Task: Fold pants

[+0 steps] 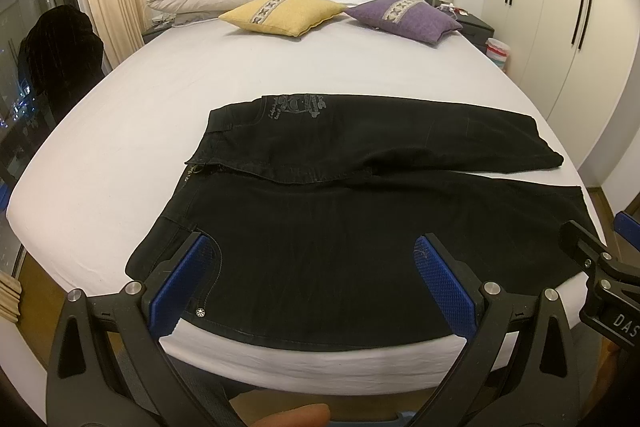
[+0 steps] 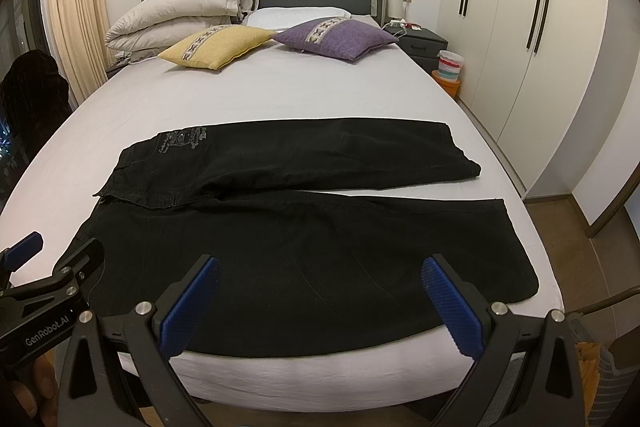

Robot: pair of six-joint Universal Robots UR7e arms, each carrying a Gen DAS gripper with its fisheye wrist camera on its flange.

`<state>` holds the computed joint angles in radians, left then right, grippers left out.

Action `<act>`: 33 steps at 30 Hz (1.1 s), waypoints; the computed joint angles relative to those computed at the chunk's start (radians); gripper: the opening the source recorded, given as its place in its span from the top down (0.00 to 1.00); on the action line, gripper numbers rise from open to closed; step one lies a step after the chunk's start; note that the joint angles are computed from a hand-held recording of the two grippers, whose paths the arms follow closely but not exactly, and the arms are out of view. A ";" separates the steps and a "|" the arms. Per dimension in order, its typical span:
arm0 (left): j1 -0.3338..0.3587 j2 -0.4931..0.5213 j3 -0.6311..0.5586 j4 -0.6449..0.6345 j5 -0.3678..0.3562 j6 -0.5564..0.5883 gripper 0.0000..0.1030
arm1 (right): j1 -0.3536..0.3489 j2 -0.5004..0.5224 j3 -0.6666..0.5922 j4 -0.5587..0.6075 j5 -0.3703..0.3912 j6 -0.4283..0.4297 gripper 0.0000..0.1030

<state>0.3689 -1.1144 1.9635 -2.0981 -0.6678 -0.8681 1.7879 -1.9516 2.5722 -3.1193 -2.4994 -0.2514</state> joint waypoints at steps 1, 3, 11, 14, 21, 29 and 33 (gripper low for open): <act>0.000 0.001 0.001 -0.002 -0.001 0.000 0.00 | 0.004 0.000 -0.001 0.005 -0.003 0.004 0.00; 0.001 0.003 0.002 -0.005 -0.003 0.002 0.00 | 0.006 -0.003 0.000 0.011 -0.004 0.007 0.00; 0.002 0.011 -0.002 0.013 0.007 -0.012 0.00 | 0.010 0.005 0.008 0.019 -0.005 0.020 0.00; 0.006 0.015 -0.001 0.008 0.008 0.000 0.00 | -0.017 -0.006 -0.001 0.032 0.034 -0.004 0.00; 0.123 -0.010 0.073 -0.362 -0.122 0.324 0.00 | -0.238 -0.121 -0.044 0.164 0.402 -0.258 0.00; 0.359 0.152 -0.223 -0.247 -0.022 0.724 0.00 | -0.410 0.000 -0.272 0.310 0.696 -0.620 0.00; 0.489 0.289 -0.488 -0.251 -0.084 0.930 0.00 | -0.436 0.160 -0.435 0.351 0.711 -0.696 0.00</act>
